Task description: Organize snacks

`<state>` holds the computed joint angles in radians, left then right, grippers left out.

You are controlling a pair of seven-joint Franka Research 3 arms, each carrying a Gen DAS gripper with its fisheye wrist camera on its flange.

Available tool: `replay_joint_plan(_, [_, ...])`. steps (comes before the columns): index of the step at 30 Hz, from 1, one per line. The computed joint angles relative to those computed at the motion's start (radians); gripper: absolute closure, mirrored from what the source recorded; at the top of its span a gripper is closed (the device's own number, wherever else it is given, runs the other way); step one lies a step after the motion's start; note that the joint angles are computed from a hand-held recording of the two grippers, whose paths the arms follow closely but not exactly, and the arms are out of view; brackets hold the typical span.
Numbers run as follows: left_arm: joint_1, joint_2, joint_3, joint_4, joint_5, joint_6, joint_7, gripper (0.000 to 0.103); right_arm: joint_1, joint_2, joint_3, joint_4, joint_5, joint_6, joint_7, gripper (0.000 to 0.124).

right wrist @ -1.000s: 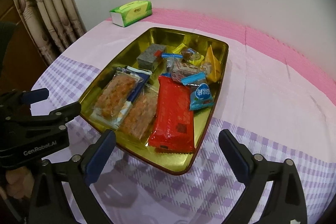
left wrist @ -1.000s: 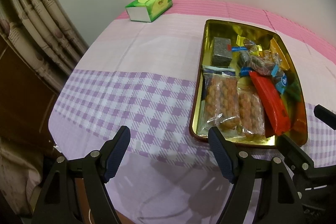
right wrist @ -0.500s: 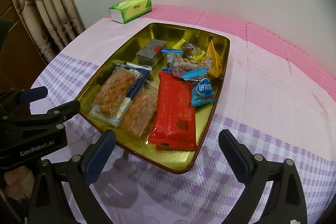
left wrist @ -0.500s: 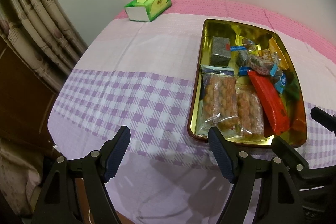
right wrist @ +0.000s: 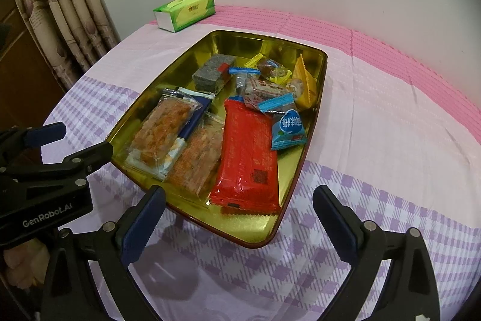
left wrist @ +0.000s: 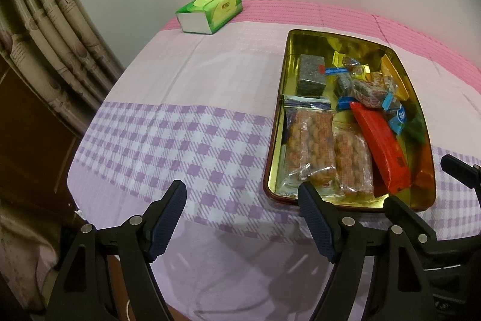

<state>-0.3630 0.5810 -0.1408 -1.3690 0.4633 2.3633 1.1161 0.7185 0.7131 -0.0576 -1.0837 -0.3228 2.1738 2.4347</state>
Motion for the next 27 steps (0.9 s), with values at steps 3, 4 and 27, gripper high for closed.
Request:
replay_joint_plan(3, [0.000, 0.002, 0.000, 0.001, 0.000, 0.001, 0.001, 0.026, 0.000, -0.004, -0.001, -0.007, 0.000, 0.003, 0.003, 0.027])
replay_joint_plan(4, [0.000, -0.001, 0.000, 0.000, -0.001, 0.000, 0.001, 0.026, 0.001, -0.005, -0.002, -0.010, -0.002, 0.004, 0.004, 0.027])
replay_joint_plan(27, [0.002, -0.011, -0.004, -0.012, -0.005, 0.017, 0.008, 0.026, -0.004, -0.019, 0.002, -0.037, -0.002, 0.017, 0.010, 0.027])
